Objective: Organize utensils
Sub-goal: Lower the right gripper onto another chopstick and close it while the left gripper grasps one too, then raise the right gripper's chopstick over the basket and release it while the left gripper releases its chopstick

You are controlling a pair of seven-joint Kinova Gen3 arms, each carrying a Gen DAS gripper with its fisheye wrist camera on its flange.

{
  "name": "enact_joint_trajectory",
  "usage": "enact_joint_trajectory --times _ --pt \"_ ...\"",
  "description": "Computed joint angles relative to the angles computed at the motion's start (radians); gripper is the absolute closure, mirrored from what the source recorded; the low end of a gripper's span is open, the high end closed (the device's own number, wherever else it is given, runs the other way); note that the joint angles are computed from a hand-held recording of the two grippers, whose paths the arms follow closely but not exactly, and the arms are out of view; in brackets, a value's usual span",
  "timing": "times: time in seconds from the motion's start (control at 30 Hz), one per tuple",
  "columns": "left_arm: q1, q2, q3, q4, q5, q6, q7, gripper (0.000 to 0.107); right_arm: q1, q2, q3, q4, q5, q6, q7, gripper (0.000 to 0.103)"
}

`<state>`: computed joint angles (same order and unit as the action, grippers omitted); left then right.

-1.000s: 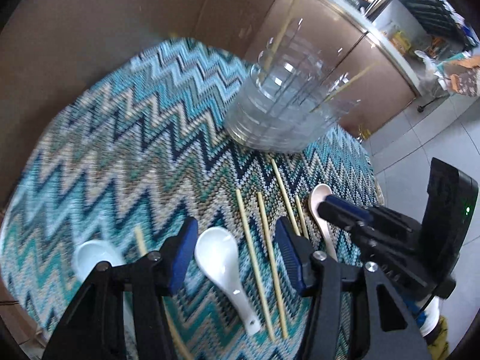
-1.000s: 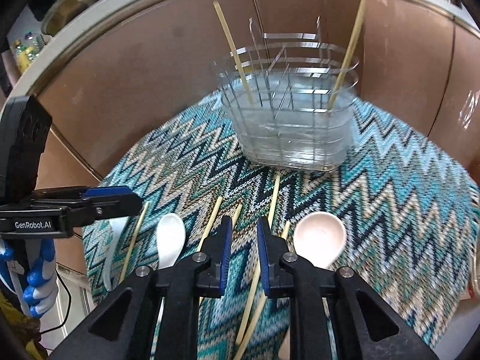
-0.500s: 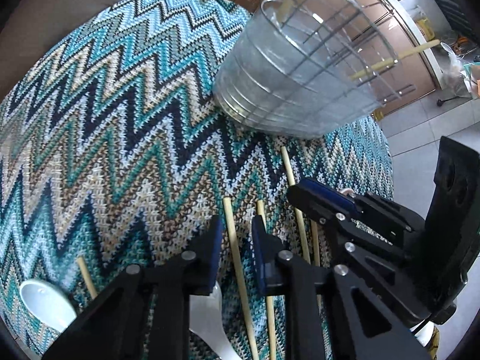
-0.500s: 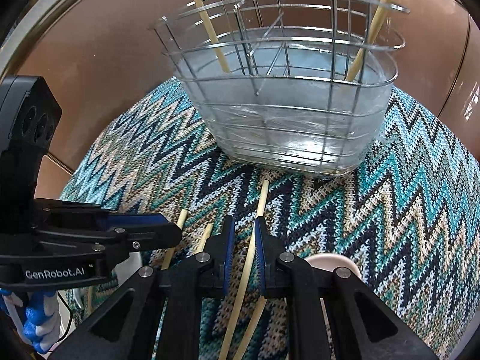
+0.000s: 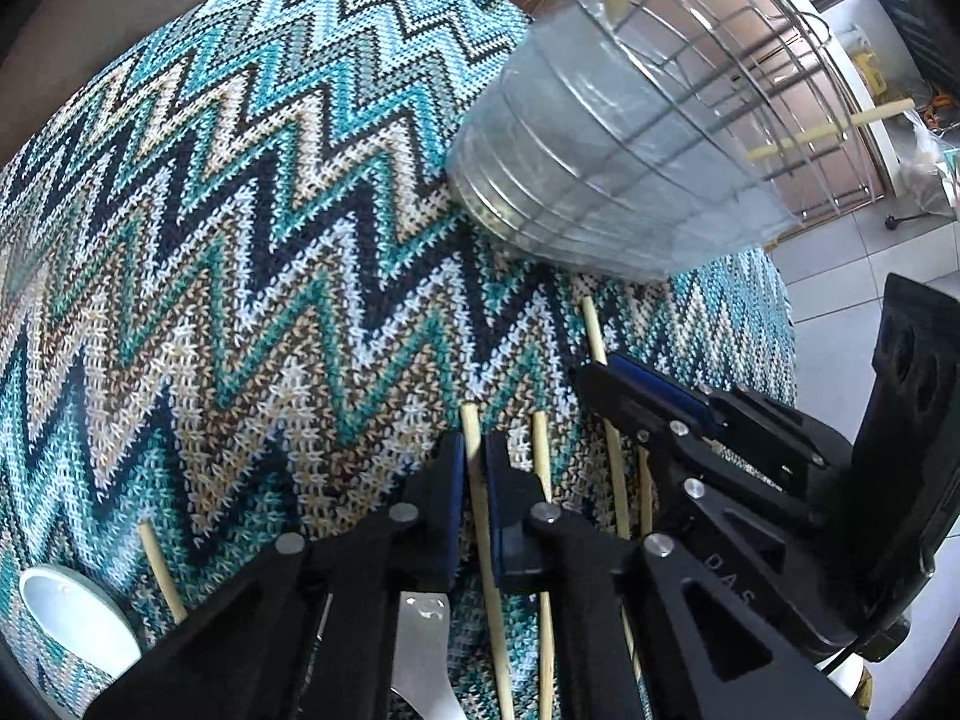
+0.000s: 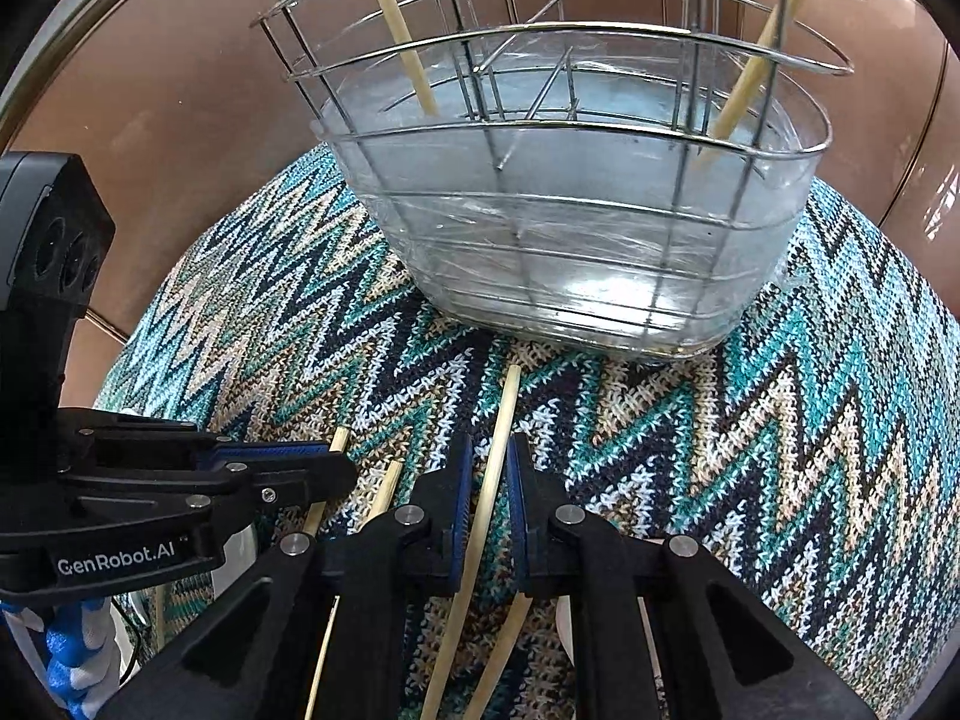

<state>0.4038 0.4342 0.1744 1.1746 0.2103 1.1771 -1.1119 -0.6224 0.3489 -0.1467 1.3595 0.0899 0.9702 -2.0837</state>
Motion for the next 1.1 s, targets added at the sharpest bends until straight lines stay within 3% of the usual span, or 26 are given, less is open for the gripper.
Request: enact_joint_trajectory --times 0.27,0.57,0.8,1.1 --pt "-0.011 -0.024 -0.006 0.066 0.005 -0.057 -0.001 0.102 -0.025 0.02 0.009 -0.008 0.025 -0.007 -0.035 0.095" --pt "-0.011 -0.105 -0.001 0.134 0.002 -0.123 0.031 0.103 -0.017 -0.057 -0.005 0.062 0.018 -0.097 -0.058 0.098" --pt "-0.017 -0.243 0.008 0.216 -0.008 -0.197 0.015 0.103 -0.009 -0.15 -0.029 0.114 0.018 -0.142 -0.067 0.098" --pt "0.027 -0.407 0.039 0.265 -0.107 -0.246 0.083 0.103 -0.069 -0.272 -0.08 0.127 0.158 -0.09 -0.187 0.098"
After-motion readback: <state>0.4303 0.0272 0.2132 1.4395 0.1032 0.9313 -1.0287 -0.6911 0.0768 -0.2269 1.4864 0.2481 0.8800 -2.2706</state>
